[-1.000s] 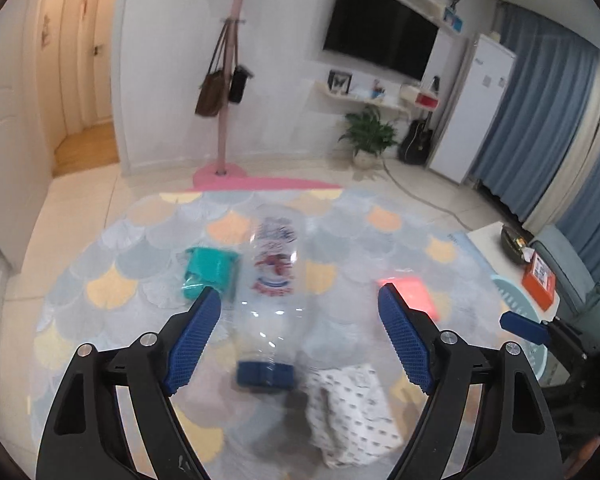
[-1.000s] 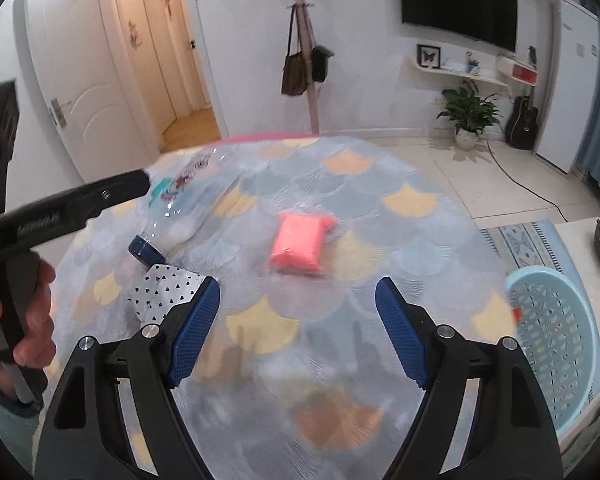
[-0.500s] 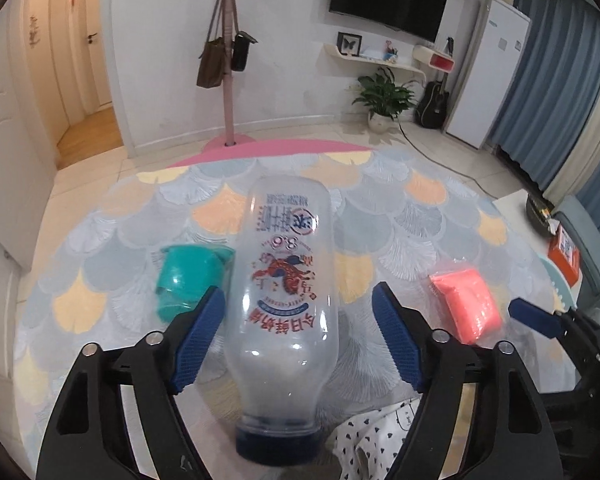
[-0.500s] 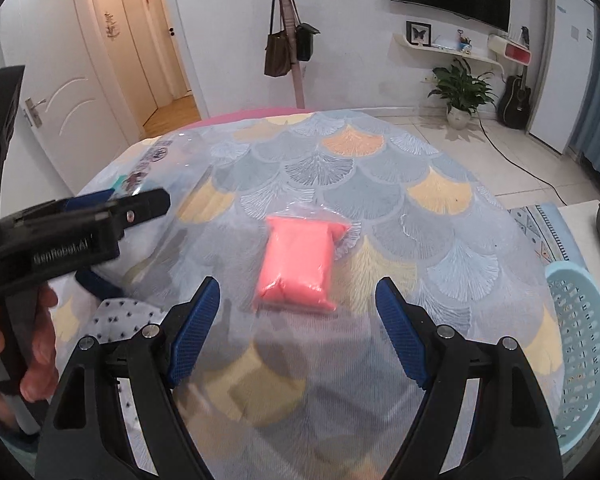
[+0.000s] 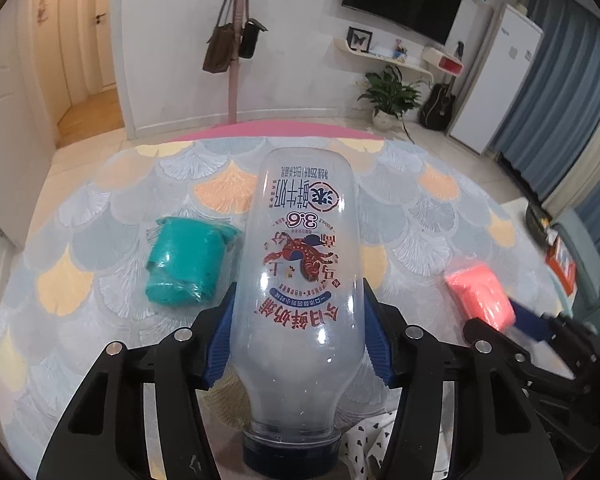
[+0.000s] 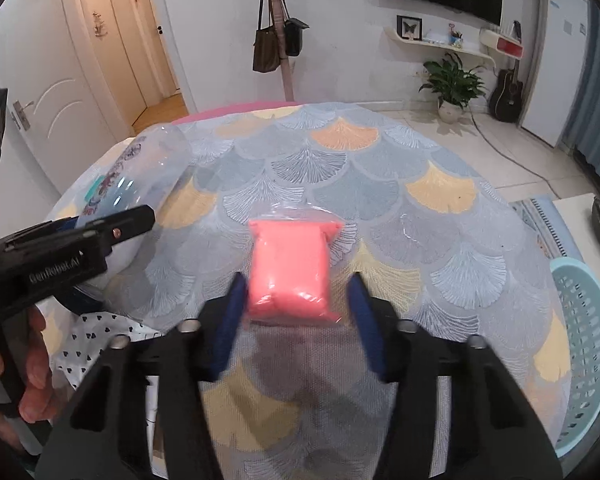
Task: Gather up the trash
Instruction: 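Grasp the clear plastic bottle with the left tool while the right tool grasps the pink packet, then carry the bottle and pink packet over the basket and release both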
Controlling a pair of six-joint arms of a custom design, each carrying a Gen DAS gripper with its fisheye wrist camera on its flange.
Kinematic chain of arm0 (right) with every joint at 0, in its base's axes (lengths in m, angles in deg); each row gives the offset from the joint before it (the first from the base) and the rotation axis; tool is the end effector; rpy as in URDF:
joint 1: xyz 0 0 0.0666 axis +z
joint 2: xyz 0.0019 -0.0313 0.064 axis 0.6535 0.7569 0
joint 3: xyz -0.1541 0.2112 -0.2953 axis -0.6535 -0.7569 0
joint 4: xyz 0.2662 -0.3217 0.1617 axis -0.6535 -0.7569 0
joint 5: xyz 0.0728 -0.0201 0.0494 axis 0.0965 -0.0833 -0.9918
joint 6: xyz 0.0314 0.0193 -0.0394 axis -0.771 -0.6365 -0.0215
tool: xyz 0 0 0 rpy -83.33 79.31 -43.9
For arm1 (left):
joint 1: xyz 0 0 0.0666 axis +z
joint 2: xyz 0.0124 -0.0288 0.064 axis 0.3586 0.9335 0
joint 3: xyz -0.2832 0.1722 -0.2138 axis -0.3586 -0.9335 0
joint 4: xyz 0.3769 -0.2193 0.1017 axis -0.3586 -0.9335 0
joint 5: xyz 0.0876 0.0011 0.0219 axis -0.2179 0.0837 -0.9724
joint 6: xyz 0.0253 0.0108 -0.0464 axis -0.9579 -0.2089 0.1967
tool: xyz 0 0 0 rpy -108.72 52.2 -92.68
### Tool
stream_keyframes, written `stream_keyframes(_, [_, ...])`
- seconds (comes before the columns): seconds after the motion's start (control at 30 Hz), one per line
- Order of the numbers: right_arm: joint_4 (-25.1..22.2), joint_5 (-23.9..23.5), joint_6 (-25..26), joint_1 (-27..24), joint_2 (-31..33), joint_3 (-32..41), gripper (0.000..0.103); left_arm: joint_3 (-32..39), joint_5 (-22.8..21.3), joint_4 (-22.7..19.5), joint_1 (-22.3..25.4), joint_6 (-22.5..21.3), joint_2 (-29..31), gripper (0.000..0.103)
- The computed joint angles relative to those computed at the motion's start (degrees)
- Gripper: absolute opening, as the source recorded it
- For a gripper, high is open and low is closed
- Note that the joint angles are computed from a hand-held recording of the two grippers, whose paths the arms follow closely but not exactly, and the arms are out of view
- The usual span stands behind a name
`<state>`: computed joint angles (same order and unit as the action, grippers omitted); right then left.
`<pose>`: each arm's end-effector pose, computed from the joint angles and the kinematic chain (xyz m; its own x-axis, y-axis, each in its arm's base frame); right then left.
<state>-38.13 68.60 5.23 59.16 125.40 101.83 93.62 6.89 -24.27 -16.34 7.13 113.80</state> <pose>0.4098 0.1430 0.4042 -0.6997 -0.3869 -0.6005 -0.5312 0.8439 0.0752 0.3693 -0.2630 0.3721 -0.7077 -0.3383 -0.6202 -0.2922 0.9395 -0.1789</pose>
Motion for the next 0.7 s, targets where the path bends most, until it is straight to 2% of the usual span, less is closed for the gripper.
stream_keyframes(0.03, [0.18,-0.08,0.09,-0.03,-0.25,-0.19,0.037,-0.14,-0.29,0.00,-0.13,0.27,-0.39,0.054])
stream_keyframes(0.2, [2.46,-0.24,0.23,-0.12,-2.30,-1.71,0.036,-0.82,-1.88,0.48,-1.71,1.10,-3.60,0.054])
stream_keyframes(0.33, [4.94,-2.55,-0.32,-1.24,-4.55,-3.16,0.036,0.08,-4.68,0.05,-4.08,0.69,-5.44,0.054])
stream_keyframes(0.4, [3.96,-3.90,-0.84,-2.66,-4.38,-2.49,0.036,0.56,-4.81,0.26,-5.02,0.48,-6.28,0.054])
stream_keyframes(0.53, [2.68,-6.63,-2.39,-7.94,-4.58,-0.69,0.036,2.08,-4.29,1.91,-7.45,-1.06,-7.45,0.054])
stream_keyframes(0.7, [-0.54,-10.40,-2.49,-17.04,-4.86,3.43,0.036,6.11,-5.30,4.12,-10.72,-3.77,-5.18,0.054])
